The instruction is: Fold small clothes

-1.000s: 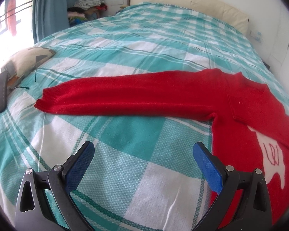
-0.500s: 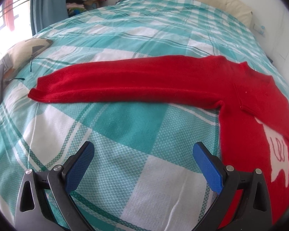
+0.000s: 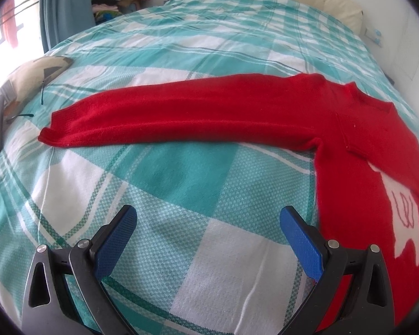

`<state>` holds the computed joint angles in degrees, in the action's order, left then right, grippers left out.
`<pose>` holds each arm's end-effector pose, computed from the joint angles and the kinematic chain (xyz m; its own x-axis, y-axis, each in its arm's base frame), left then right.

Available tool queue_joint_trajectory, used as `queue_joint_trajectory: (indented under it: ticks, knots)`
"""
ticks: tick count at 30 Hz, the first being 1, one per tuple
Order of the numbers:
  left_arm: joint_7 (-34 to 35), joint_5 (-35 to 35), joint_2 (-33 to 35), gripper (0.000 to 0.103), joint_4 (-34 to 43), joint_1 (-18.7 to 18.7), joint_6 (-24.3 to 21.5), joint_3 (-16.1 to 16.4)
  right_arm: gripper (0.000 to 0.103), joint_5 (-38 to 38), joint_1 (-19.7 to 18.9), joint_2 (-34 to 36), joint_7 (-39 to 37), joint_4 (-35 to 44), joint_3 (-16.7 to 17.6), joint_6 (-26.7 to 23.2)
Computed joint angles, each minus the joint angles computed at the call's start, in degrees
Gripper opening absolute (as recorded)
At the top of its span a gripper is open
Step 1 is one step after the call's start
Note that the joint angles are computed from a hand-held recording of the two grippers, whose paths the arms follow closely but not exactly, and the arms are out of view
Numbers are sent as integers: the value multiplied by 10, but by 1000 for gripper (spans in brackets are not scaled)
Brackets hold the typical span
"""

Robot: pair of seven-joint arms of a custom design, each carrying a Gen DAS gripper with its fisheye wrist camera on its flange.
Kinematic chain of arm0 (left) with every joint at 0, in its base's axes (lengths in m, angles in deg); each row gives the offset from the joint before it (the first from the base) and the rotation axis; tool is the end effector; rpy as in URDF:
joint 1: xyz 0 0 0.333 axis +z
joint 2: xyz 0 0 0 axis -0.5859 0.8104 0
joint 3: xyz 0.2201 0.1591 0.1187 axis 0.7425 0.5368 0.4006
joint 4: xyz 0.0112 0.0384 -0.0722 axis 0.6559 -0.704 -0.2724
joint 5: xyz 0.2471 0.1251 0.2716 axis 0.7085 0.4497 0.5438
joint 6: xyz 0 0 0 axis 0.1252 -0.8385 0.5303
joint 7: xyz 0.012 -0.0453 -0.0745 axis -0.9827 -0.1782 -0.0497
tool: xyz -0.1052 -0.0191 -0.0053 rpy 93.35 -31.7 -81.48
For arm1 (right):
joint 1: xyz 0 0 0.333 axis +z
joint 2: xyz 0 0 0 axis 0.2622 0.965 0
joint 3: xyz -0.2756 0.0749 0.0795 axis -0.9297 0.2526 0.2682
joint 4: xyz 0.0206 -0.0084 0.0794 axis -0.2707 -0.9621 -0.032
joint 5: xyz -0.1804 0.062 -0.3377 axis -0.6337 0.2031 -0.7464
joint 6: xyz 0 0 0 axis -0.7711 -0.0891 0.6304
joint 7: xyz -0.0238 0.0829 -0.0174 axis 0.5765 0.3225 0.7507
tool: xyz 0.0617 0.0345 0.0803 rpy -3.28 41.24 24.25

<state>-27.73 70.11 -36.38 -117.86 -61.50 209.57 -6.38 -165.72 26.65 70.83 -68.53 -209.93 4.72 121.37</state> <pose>0.6376 -0.1963 0.2873 -0.0387 -0.9980 0.0508 -0.8086 0.0014 -0.5884 0.4217 0.1354 0.2758 -0.4706 -0.8818 -0.0313 -0.5988 0.3452 -0.7227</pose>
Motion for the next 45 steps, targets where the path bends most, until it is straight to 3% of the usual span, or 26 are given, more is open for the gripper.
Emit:
queue_joint_trajectory:
  ticks: [45]
  knots:
    - [-1, 3, 0, 102, 2, 9, -8, -11, 94, 4, 0, -2, -4, -1, 0, 1]
